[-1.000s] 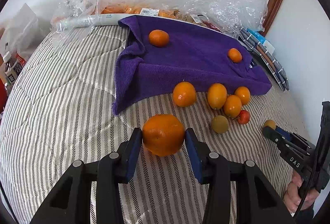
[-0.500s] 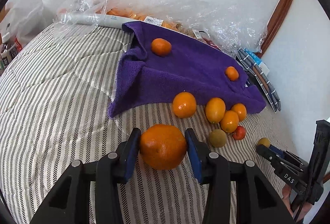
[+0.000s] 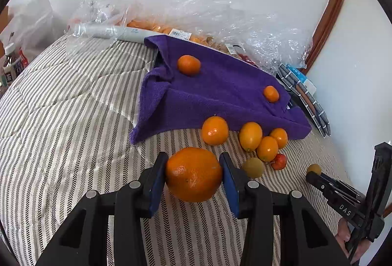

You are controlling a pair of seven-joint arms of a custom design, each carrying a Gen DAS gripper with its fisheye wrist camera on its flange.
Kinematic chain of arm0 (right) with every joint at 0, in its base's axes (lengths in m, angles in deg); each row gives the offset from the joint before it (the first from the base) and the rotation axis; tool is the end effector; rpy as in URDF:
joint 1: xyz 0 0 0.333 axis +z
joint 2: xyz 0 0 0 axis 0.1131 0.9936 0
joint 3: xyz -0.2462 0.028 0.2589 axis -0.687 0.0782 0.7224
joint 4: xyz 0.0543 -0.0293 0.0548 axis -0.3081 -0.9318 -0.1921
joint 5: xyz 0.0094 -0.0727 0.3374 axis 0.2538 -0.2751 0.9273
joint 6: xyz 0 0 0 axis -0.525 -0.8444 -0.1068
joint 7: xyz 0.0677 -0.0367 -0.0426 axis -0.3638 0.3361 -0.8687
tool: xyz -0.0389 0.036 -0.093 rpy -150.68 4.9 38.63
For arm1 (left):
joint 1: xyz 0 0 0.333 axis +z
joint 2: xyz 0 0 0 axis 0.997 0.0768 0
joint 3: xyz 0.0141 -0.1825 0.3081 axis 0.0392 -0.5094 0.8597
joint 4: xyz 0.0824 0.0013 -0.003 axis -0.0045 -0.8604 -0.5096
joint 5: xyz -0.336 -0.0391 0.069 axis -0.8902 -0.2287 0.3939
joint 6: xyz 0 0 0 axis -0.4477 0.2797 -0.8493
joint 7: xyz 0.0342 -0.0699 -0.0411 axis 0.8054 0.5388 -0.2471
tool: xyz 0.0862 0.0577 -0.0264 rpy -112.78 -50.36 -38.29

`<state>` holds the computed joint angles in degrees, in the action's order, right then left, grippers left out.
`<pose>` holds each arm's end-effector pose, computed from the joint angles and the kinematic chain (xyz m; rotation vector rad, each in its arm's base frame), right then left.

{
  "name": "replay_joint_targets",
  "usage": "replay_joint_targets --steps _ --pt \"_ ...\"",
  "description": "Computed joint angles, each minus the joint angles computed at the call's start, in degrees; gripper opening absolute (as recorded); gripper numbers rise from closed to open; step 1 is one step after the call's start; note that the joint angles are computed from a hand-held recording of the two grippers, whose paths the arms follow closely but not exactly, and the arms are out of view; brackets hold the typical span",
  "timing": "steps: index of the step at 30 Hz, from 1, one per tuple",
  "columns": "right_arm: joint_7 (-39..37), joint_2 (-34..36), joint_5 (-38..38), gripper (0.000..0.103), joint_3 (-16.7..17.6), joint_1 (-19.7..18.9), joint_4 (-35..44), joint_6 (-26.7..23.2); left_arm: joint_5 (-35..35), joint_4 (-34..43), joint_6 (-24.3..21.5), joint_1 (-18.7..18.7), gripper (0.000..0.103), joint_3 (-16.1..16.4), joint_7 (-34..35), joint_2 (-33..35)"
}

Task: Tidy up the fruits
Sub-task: 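Lift both held fruits and carry them over the purple towel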

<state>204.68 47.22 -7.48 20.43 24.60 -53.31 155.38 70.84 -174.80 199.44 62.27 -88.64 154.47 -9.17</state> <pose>0.5217 0.2204 0.5463 -1.7207 2.0257 -0.4922 0.5938 -0.2715 0.4701 -1.8704 1.8882 -1.1210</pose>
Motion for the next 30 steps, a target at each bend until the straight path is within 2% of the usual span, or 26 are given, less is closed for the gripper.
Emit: replay_joint_targets --steps 7,9,11,13,14,15,16,19,24,26,29,30 --pt "2.2 -1.3 -3.1 0.027 0.0 0.1 -1.5 2.8 -0.4 -1.4 2.9 -0.5 0.041 0.3 0.8 -0.6" --pt "2.6 -1.5 -3.8 0.027 0.0 0.1 -1.7 2.9 -0.8 -1.8 3.6 -1.2 0.041 1.0 0.7 -0.8" --pt "3.3 -1.7 -4.3 0.027 0.0 0.0 -1.8 3.2 -0.6 -1.9 3.6 -3.0 0.041 3.2 -0.3 -1.0" --pt "3.2 -1.6 -3.7 0.027 0.0 -0.2 -1.6 3.2 -1.8 -2.2 4.2 -1.1 0.041 0.7 1.0 -1.2" --pt "2.8 -1.5 -2.9 0.027 0.0 -0.3 -1.4 3.3 -1.8 -2.0 3.8 -1.3 0.041 1.0 1.0 -1.2" --pt "2.0 -1.3 -1.7 0.027 0.0 -0.5 -0.9 3.4 -1.6 -1.4 2.7 -2.9 0.041 2.8 0.3 -1.2" --pt "1.2 -1.1 -1.0 0.027 -0.1 -0.6 -0.5 3.5 -1.5 -0.8 1.7 -3.1 0.041 3.2 -0.2 -1.1" --pt "0.9 0.3 -2.8 0.027 -0.4 -0.7 2.4 2.1 -1.7 1.9 -0.8 -0.5 0.041 0.6 -0.1 -0.3" --pt "-2.4 3.9 -1.9 0.027 -1.3 -1.6 8.3 1.9 2.1 8.8 -4.7 -2.2 0.041 3.6 -4.1 2.1" --pt "-3.8 6.0 -2.9 0.027 -2.0 -1.7 11.7 1.2 3.6 13.5 -6.8 -1.8 0.041 3.7 -5.1 4.2" --pt "-6.5 9.1 -2.7 0.027 -2.7 -2.3 16.4 0.9 7.0 22.8 -11.8 -3.2 0.041 6.2 -9.0 8.8" --pt "-7.6 10.3 -2.4 0.027 -2.9 -2.5 18.4 0.4 7.5 25.5 -12.9 -2.5 0.041 5.5 -9.4 10.2"
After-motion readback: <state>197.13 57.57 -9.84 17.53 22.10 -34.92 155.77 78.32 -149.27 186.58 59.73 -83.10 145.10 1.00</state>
